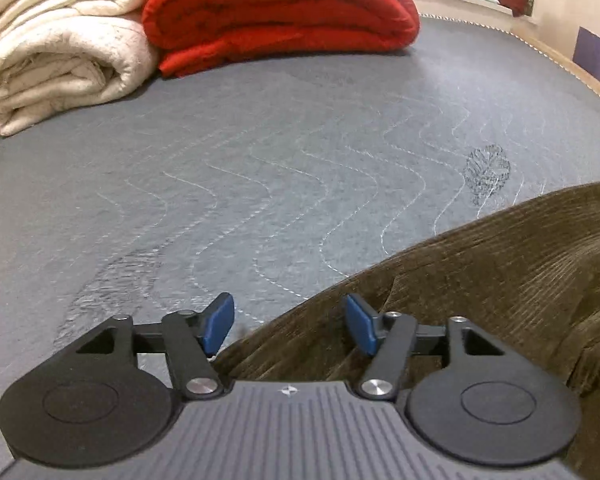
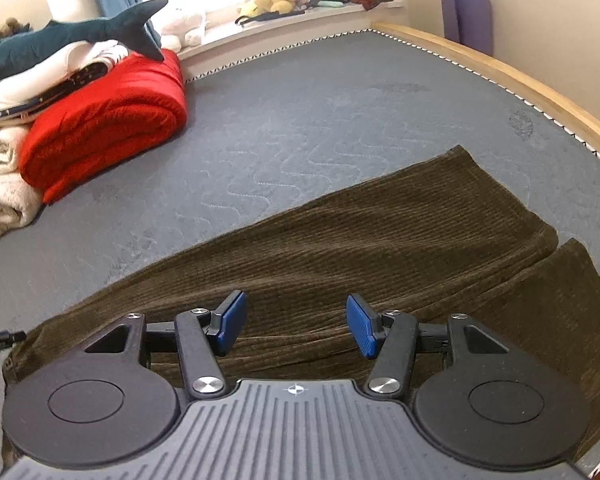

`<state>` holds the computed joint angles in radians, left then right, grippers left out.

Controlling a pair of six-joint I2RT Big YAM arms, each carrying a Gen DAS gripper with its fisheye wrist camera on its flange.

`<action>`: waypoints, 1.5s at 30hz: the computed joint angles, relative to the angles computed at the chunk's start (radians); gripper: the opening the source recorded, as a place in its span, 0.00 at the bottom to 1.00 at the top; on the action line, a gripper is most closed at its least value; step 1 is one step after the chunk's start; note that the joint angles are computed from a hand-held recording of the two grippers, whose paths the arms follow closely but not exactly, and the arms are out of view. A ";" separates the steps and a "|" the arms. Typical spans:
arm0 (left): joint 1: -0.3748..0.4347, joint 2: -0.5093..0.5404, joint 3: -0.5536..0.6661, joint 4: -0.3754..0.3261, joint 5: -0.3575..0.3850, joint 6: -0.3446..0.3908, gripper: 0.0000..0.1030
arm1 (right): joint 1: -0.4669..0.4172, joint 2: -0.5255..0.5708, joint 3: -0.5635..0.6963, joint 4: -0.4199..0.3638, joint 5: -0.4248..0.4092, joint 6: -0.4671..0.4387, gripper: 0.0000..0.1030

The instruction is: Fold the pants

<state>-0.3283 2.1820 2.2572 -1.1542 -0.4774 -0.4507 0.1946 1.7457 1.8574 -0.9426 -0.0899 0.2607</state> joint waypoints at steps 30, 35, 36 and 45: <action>-0.265 -0.391 -0.361 0.036 0.150 0.489 0.08 | -0.107 -0.008 -0.107 -0.106 -0.010 0.356 0.56; -0.346 -0.452 -0.556 0.014 0.122 0.637 0.08 | -0.122 -0.050 -0.168 -0.070 -0.004 0.369 0.56; -0.343 -0.447 -0.555 0.009 0.137 0.612 0.08 | -0.129 -0.056 -0.177 -0.065 -0.002 0.371 0.56; -0.333 -0.397 -0.521 0.009 0.140 0.647 0.09 | -0.220 -0.111 -0.316 0.118 -0.045 0.544 0.56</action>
